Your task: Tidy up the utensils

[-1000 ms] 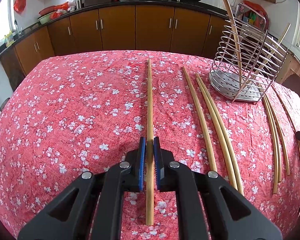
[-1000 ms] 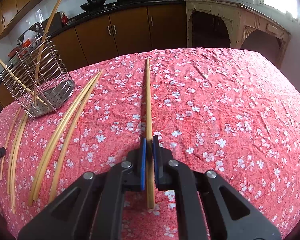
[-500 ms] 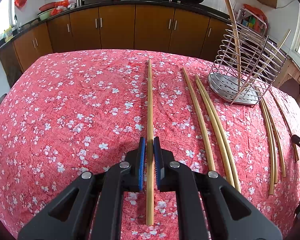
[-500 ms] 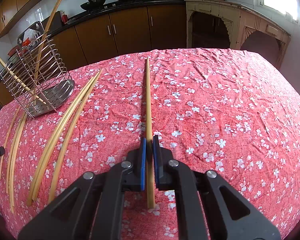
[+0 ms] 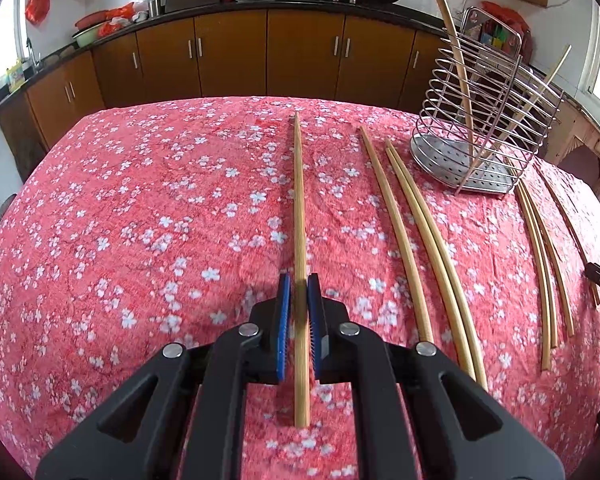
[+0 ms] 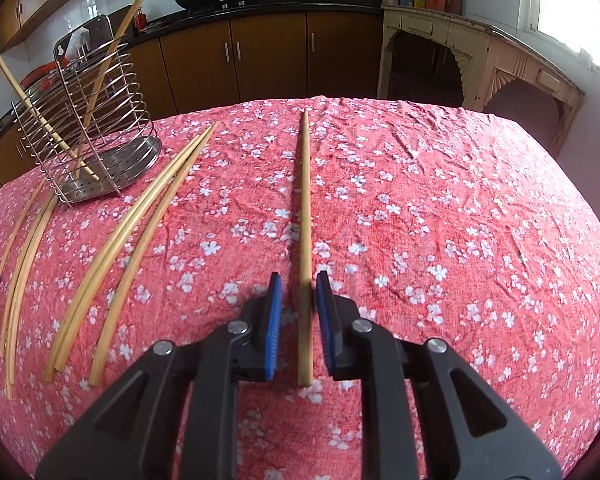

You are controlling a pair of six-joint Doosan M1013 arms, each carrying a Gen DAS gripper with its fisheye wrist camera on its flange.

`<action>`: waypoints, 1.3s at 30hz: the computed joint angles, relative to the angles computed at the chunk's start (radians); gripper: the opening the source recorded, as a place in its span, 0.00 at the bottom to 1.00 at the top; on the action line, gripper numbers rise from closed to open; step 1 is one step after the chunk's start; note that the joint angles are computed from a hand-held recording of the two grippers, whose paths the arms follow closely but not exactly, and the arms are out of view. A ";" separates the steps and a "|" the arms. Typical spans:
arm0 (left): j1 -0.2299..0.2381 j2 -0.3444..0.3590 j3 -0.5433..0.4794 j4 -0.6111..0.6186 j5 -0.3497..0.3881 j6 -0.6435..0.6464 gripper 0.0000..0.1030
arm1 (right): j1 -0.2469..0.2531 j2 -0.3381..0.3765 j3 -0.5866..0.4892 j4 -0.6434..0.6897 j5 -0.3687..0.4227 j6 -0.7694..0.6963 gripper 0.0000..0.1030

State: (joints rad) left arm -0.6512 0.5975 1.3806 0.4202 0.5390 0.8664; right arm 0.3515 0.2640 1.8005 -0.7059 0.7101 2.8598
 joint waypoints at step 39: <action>-0.001 -0.181 0.146 0.728 -0.294 -0.715 0.06 | 0.086 -0.171 0.043 -0.647 0.044 0.494 0.07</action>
State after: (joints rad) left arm -0.6519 0.4161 1.5264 1.1483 0.2455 0.1511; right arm 0.4370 0.0933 1.8433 -1.3529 0.7543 3.3543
